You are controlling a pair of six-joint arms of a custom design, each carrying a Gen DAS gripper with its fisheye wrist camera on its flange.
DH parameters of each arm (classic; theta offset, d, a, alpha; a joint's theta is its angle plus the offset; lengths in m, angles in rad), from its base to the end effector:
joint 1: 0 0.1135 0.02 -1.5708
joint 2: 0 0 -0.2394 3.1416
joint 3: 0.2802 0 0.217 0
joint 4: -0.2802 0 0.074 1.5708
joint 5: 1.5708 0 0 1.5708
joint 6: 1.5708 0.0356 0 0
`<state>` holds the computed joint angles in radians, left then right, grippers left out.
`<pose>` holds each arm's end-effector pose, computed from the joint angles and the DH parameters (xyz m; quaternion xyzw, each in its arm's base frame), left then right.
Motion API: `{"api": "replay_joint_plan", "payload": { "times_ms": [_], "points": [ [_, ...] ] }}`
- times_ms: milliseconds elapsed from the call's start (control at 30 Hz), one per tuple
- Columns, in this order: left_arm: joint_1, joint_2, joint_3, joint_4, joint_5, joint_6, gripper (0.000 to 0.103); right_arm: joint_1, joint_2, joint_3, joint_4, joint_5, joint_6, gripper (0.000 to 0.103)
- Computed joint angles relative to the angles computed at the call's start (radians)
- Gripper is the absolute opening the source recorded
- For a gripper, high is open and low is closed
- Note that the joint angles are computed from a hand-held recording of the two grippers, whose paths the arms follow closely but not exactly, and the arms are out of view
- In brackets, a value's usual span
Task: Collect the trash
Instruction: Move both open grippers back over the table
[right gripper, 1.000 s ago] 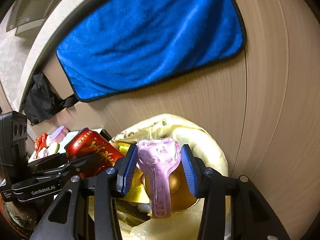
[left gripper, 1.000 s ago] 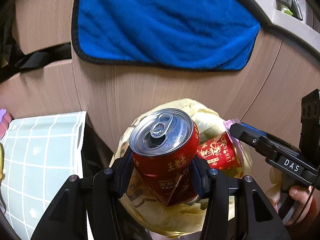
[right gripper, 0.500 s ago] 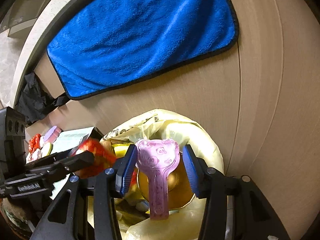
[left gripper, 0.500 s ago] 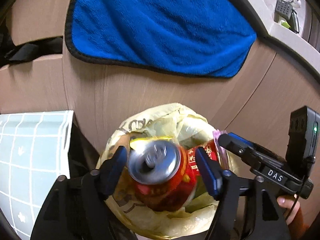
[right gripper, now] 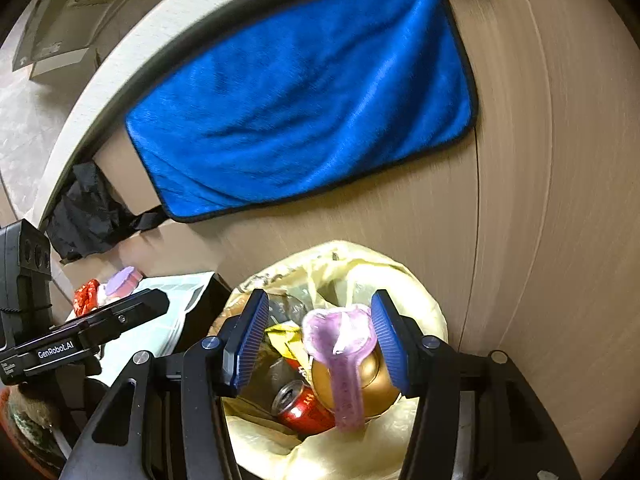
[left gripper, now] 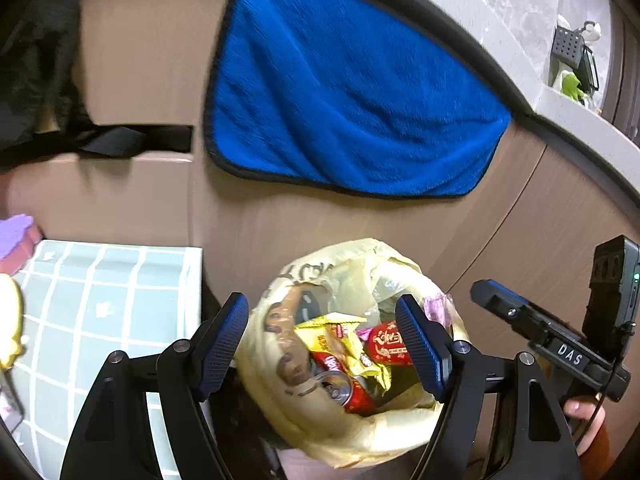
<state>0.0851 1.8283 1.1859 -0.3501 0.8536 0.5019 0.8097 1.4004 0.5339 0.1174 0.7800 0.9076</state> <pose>0.3382 0.0019 0.1866 0.2960 0.8292 -0.3047 0.3632 0.1788 0.1514 0.1617 0.1932 0.8395 0.0519 0.5052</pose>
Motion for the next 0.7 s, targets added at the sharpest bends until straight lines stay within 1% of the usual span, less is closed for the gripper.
{"api": "replay_joint_plan", "payload": {
  "times_ms": [67,133,200,367,533,600,700],
  "points": [
    [0.047,-0.015,0.012,-0.032,0.022,0.028,0.076,0.031,-0.008,0.032,-0.046,0.032,0.011,0.051],
    [0.076,-0.031,0.012,-0.031,0.029,0.032,0.076,0.063,-0.017,0.063,-0.075,0.059,0.012,0.051],
    [0.131,-0.041,0.031,-0.058,0.058,0.055,0.076,0.097,-0.015,0.103,-0.107,0.087,0.008,0.051],
    [0.269,-0.029,0.114,-0.146,0.125,0.125,0.076,0.177,0.068,0.26,-0.18,0.142,-0.033,0.051],
    [0.417,0.031,0.238,-0.269,0.187,0.228,0.076,0.274,0.273,0.559,-0.374,0.239,-0.054,0.051],
    [0.468,0.068,0.302,-0.326,0.201,0.273,0.076,0.298,0.346,0.661,-0.403,0.241,-0.073,0.051],
    [0.553,0.156,0.448,-0.422,0.216,0.32,0.076,0.32,0.462,0.827,-0.421,0.213,-0.12,0.051]
  ]
}}
